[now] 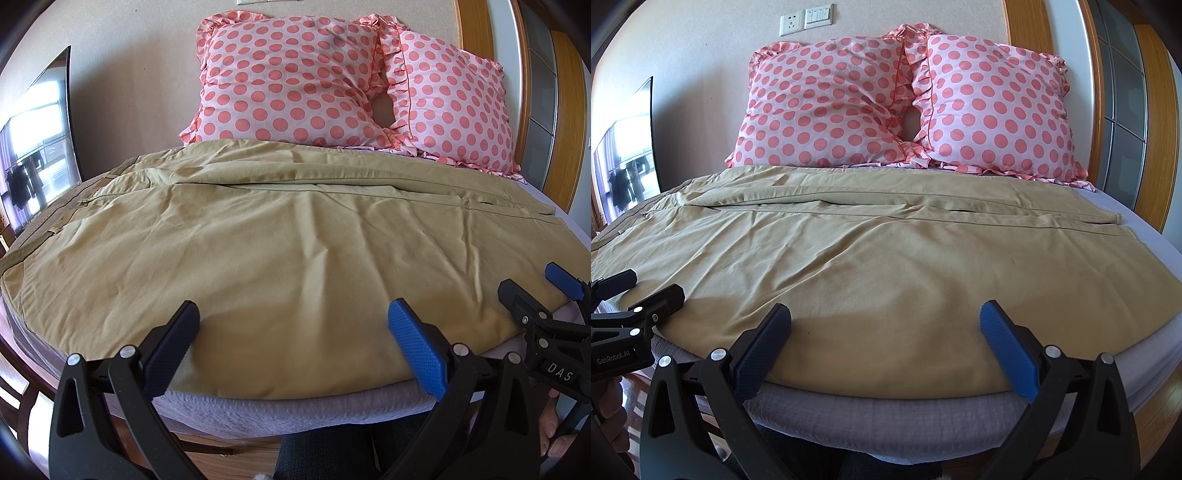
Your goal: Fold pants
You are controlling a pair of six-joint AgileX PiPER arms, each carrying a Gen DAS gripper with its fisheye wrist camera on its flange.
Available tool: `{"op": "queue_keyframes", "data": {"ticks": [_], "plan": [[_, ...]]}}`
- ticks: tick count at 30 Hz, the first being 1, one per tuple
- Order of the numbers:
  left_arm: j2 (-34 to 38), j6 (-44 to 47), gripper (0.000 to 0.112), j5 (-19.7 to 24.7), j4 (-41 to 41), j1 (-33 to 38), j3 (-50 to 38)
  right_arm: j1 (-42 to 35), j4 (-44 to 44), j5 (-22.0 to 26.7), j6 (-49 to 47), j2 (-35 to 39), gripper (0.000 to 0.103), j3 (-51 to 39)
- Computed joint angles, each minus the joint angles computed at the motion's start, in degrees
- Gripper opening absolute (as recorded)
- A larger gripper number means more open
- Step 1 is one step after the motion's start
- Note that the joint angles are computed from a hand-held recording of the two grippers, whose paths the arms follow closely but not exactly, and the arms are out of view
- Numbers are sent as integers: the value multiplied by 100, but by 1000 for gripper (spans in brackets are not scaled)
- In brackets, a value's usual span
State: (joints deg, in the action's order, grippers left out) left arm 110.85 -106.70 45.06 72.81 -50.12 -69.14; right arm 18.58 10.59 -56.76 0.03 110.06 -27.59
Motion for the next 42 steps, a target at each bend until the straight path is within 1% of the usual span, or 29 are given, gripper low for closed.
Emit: {"op": "queue_keyframes", "data": {"ticks": [29,34,35,37,38,39,41,42], "plan": [[2,-31,101,12,36,-7,8,-28,-32,-20,8,27,102,-7],[-4,134,101,-40,-80,34,-46,-35,-56,-38,10,50,102,-6],[-10,219,101,-71,-143,57,-71,-88,-157,69,12,9,102,-28],[-117,486,101,-226,-345,179,-64,-348,-530,613,160,-202,102,-173],[-111,499,101,-231,-394,153,-83,-536,-744,870,302,-289,102,-319],[-158,586,101,-316,-476,208,-74,-775,-965,1013,433,-452,102,-366],[-265,728,101,-539,-623,399,-89,-1192,-1022,1416,515,-758,102,-659],[-315,755,101,-550,-659,447,-92,-1394,-1015,1655,535,-871,102,-861]]}}
